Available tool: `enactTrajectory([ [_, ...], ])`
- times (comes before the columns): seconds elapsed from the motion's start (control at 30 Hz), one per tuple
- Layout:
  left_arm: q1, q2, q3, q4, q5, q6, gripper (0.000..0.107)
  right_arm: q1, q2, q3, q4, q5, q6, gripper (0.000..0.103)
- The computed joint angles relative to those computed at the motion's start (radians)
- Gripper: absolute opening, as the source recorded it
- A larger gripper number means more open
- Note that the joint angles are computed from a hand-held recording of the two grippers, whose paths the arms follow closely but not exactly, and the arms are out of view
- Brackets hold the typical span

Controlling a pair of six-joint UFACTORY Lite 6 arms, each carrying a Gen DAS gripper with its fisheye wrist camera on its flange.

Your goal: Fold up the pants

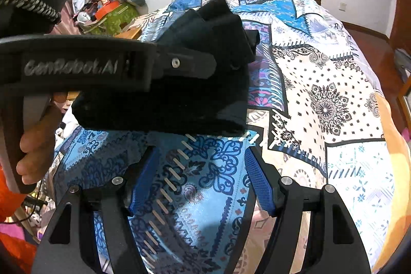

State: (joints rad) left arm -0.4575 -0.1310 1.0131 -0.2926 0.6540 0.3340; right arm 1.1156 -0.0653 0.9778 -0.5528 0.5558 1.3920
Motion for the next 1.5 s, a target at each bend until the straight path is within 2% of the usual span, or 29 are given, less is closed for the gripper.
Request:
enactTrajectory([
  [0.03, -0.009, -0.024, -0.007, 0.051, -0.02, -0.041, 0.08, 0.003, 0.003, 0.001, -0.009, -0.002, 0.016, 0.065],
  [0.07, -0.004, -0.051, -0.014, 0.069, -0.033, -0.055, 0.087, 0.007, 0.005, 0.0, -0.021, -0.005, 0.035, 0.065],
  [0.17, 0.063, -0.077, 0.021, 0.017, -0.028, -0.01, 0.095, 0.018, 0.015, 0.01, -0.027, -0.013, 0.056, 0.065],
  [0.27, 0.17, -0.034, 0.098, -0.056, -0.015, 0.081, 0.101, 0.015, 0.027, 0.017, -0.016, -0.033, 0.048, 0.066],
  [0.4, 0.282, 0.085, 0.202, 0.012, -0.073, 0.096, 0.103, 0.007, 0.043, 0.03, -0.003, -0.056, 0.026, 0.066],
  [0.53, 0.419, 0.359, 0.426, -0.032, 0.011, 0.252, 0.103, -0.005, 0.065, 0.047, 0.019, -0.066, 0.003, 0.068],
  [0.67, 0.476, 0.568, 0.59, 0.092, -0.017, 0.162, 0.103, -0.013, 0.066, 0.043, 0.017, -0.072, 0.009, 0.069],
  [0.77, 0.505, 0.754, 0.752, 0.159, 0.018, 0.099, 0.103, -0.013, 0.073, 0.043, -0.009, -0.052, 0.038, 0.069],
  [0.9, 0.497, 0.939, 0.875, 0.319, 0.049, -0.046, 0.103, -0.006, 0.074, 0.037, -0.047, -0.046, 0.085, 0.07],
  [0.93, 0.498, 0.977, 0.889, 0.325, 0.058, -0.031, 0.103, -0.007, 0.072, 0.036, -0.048, -0.044, 0.088, 0.07],
  [0.97, 0.501, 0.973, 0.861, 0.316, 0.043, -0.008, 0.103, -0.006, 0.073, 0.038, -0.048, -0.04, 0.089, 0.07],
  [1.03, 0.516, 0.917, 0.754, 0.285, -0.048, 0.038, 0.103, -0.005, 0.074, 0.042, -0.046, -0.026, 0.088, 0.07],
  [1.13, 0.528, 0.853, 0.656, 0.314, -0.095, 0.028, 0.103, -0.002, 0.07, 0.043, -0.044, -0.003, 0.093, 0.07],
  [1.33, 0.599, 0.701, 0.461, 0.265, -0.126, 0.098, 0.103, 0.025, 0.012, 0.01, -0.084, 0.045, 0.185, 0.07],
  [1.5, 0.688, 0.511, 0.237, 0.124, -0.146, 0.279, 0.103, 0.076, -0.022, 0.024, -0.131, 0.137, 0.24, 0.07],
])
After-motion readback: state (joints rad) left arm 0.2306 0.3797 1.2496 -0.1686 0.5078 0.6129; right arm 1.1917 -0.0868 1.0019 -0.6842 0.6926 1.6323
